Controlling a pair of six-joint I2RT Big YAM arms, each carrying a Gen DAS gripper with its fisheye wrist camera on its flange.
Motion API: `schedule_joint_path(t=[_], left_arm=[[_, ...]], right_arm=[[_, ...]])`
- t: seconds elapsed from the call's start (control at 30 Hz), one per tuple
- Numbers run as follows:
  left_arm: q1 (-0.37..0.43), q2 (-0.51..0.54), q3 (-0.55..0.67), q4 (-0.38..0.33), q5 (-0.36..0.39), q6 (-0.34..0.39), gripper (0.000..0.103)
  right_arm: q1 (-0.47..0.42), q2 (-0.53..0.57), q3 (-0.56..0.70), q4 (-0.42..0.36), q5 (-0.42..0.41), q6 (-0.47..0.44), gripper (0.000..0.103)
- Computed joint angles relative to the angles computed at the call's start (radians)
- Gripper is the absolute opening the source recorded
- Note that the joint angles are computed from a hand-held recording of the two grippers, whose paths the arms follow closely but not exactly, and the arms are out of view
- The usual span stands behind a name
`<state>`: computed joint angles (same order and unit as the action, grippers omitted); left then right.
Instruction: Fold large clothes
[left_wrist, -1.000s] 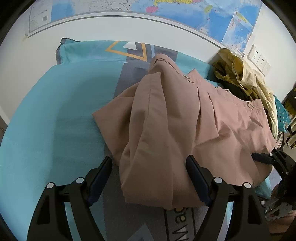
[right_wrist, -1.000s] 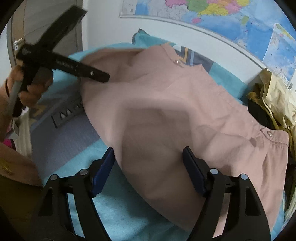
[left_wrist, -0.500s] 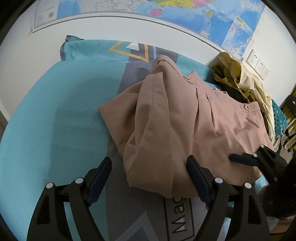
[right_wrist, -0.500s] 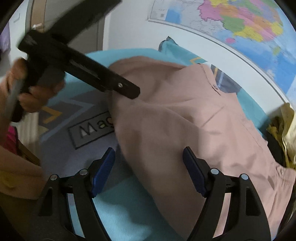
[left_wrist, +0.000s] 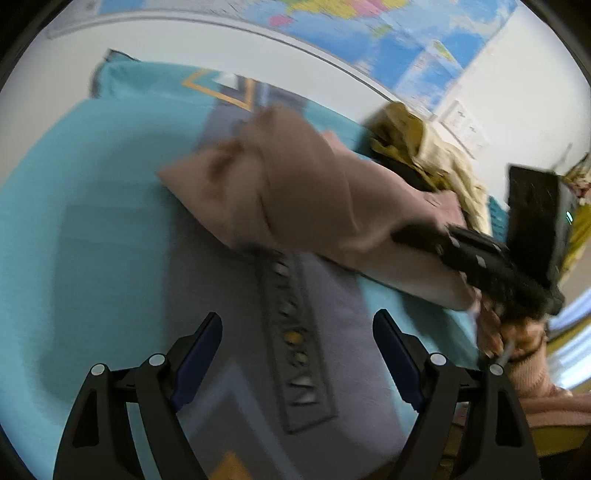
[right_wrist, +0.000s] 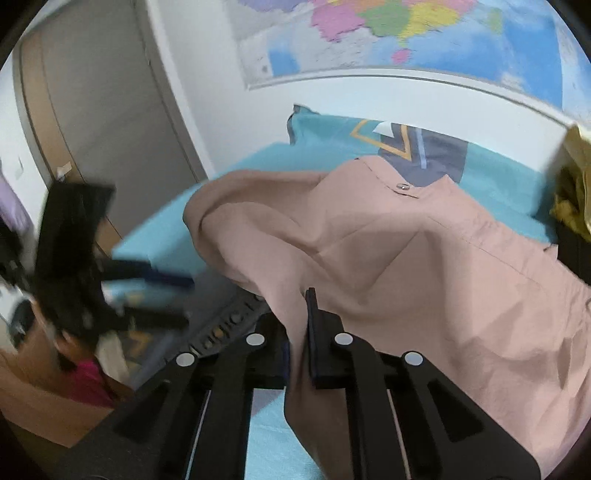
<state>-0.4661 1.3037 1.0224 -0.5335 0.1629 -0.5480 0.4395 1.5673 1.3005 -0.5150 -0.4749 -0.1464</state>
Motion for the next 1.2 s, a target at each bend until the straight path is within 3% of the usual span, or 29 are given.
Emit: schedule_joint_path(t=[0.17, 0.3, 0.4, 0.47, 0.57, 0.63, 0.8, 0.97, 1.07, 1.2], left_arm=[[0.043, 0.074, 0.010, 0.144, 0.187, -0.145, 0.081], [0.074, 0.104, -0.006, 0.257, 0.200, -0.281, 0.085], [0.077, 0.113, -0.007, 0.317, 0.202, -0.312, 0.087], [0.065, 0.138, 0.028, 0.282, 0.176, -0.299, 0.083], [0.047, 0.167, 0.070, 0.237, 0.145, -0.269, 0.065], [0.033, 0.192, 0.113, 0.170, 0.105, -0.230, 0.059], [0.032, 0.193, 0.116, 0.146, 0.078, -0.193, 0.060], [0.005, 0.199, 0.143, 0.089, -0.013, -0.128, 0.061], [0.000, 0.200, 0.143, 0.085, -0.022, -0.105, 0.067], [-0.004, 0.206, 0.151, 0.082, -0.027, -0.097, 0.073]], right_arm=[[0.025, 0.000, -0.007, -0.018, 0.021, -0.043, 0.007], [0.027, -0.015, -0.038, -0.016, 0.015, -0.050, 0.012], [0.009, -0.031, -0.056, -0.039, -0.037, -0.025, 0.027], [-0.029, -0.066, -0.092, -0.028, -0.125, 0.016, 0.049], [-0.105, -0.158, -0.180, 0.020, -0.177, 0.077, 0.065], [-0.179, -0.220, -0.239, 0.040, -0.218, 0.121, 0.066], [-0.406, -0.349, -0.375, 0.080, -0.245, 0.279, 0.069], [-0.563, -0.397, -0.463, 0.099, -0.278, 0.391, 0.074], [-0.593, -0.381, -0.480, 0.079, -0.280, 0.416, 0.081], [-0.580, -0.339, -0.481, 0.082, -0.269, 0.435, 0.081]])
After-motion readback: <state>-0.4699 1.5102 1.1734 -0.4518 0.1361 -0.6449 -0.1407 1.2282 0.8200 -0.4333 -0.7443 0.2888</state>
